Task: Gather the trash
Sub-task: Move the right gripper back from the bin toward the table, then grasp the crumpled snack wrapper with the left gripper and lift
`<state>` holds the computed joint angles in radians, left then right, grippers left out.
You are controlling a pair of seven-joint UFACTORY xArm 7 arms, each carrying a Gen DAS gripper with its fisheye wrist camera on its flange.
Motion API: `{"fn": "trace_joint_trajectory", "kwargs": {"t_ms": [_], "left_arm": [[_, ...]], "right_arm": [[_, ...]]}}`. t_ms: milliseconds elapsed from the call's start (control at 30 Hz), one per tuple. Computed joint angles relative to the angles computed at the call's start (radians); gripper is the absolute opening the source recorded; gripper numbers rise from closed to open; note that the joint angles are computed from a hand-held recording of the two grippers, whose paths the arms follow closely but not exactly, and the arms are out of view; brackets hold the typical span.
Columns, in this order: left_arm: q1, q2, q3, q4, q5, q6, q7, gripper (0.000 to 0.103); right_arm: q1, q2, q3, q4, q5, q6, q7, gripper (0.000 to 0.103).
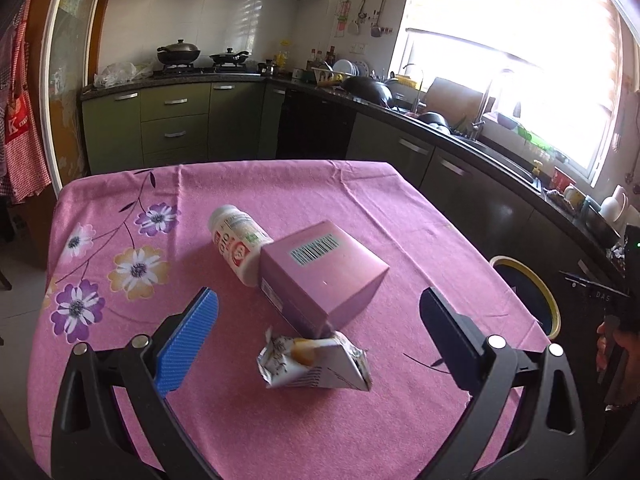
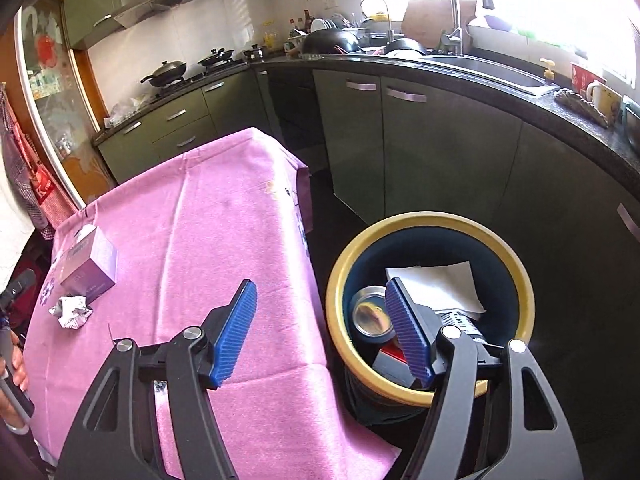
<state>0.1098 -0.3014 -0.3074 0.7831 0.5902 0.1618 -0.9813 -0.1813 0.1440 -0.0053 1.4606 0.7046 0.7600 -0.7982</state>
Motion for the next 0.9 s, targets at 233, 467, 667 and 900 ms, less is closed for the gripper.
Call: {"fn": "trace_joint_trajectory", "kwargs": {"t_ms": [233, 467, 667, 900], "left_arm": [[-0.088, 0.083, 0.050, 0.040, -0.036, 0.063, 0.076, 0.096], [-0.165, 0.142, 0.124, 0.066, -0.106, 0.108, 0.145, 0.096], [-0.184, 0.152, 0.138, 0.075, -0.094, 0.139, 0.135, 0.095], [-0.201, 0.160, 0.162, 0.078, -0.136, 0.149, 0.156, 0.074]], "right_arm": [[0.002, -0.012, 0.003, -0.015, 0.048, 0.061, -0.036, 0.067], [0.004, -0.009, -0.004, -0.028, 0.042, 0.083, -0.024, 0.067], [0.003, 0.000, -0.002, -0.018, 0.041, 0.092, -0.021, 0.067], [0.009, 0.000, 0.003, -0.021, 0.038, 0.100, -0.025, 0.067]]}}
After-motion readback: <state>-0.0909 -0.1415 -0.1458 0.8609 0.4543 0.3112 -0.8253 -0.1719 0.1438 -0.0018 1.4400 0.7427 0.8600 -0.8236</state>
